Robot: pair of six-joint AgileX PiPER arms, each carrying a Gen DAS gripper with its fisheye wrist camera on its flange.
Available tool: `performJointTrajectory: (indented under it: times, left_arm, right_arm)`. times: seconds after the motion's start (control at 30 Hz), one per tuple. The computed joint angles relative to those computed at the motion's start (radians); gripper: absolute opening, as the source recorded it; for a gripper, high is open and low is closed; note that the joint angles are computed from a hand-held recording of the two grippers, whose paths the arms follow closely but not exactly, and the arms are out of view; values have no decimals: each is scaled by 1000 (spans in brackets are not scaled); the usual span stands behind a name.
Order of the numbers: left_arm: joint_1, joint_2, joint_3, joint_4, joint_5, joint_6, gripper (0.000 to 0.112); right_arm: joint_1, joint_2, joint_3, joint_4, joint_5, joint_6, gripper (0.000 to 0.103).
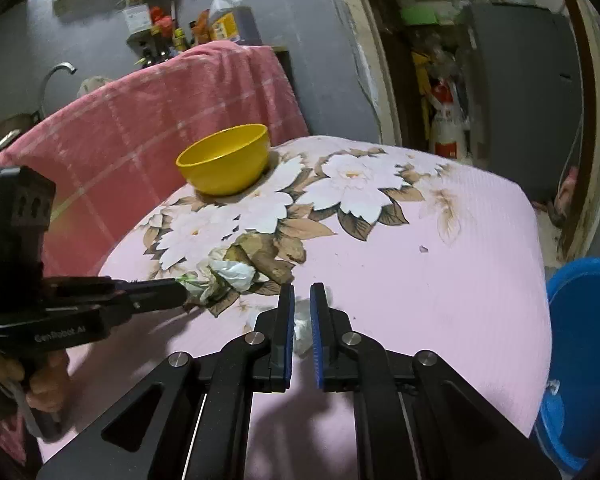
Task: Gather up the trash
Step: 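Grasp the white-green paper with left tool while right tool reaches silver foil, then grasp the crumpled silver foil with the right tool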
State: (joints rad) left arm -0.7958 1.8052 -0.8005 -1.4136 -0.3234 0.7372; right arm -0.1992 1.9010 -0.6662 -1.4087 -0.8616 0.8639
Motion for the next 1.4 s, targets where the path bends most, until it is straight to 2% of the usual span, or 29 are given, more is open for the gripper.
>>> performJointTrajectory:
  times: [0.03,0.07,0.1,0.17,0.23,0.33,0.47,0.57,0.7,0.77,0.83,0.87,0.93,1.17,1.4]
  left_arm:
    - [6,6,-7,8,5,-5,14]
    - [13,10,-9,30,10,-26,19]
    - [21,13,-12,56,14,-50,25]
    - [28,17,-17,66,9,-63,29]
    - [40,23,-25,52,8,-51,29]
    - [60,39,-47,-63,1,55,29]
    - [101,40,-37,1,31,-22,29]
    - [116,40,-37,26,39,-48,29]
    - [115,47,-49,0,36,-9,28]
    - [107,46,-46,-2,27,-7,22]
    - [104,48,-46,2,34,-11,21]
    - [99,47,-43,5,28,-19,20]
    - [85,44,-42,-22,16,4,18]
    - [12,3,-21,-110,-73,64,17]
    - [-58,-46,13,-157,-154,82,17]
  right_arm:
    - [-3,4,-7,-12,-3,14,8]
    - [-4,8,-14,-22,-4,29,13]
    - [-4,9,-18,-28,-5,39,24]
    - [-5,15,-23,-37,-10,50,32]
    - [5,20,-32,-41,2,61,32]
    - [23,31,-50,-64,25,94,32]
    - [59,36,-59,-86,48,106,41]
    - [82,37,-59,-100,56,105,42]
    - [103,41,-61,-114,67,112,42]
    - [106,43,-64,-122,65,116,41]
    - [109,51,-71,-137,63,127,36]
    - [110,54,-76,-146,63,136,28]
    - [110,60,-84,-163,57,154,23]
    - [86,61,-72,-134,25,133,14]
    - [46,21,-5,-36,-29,13,9]
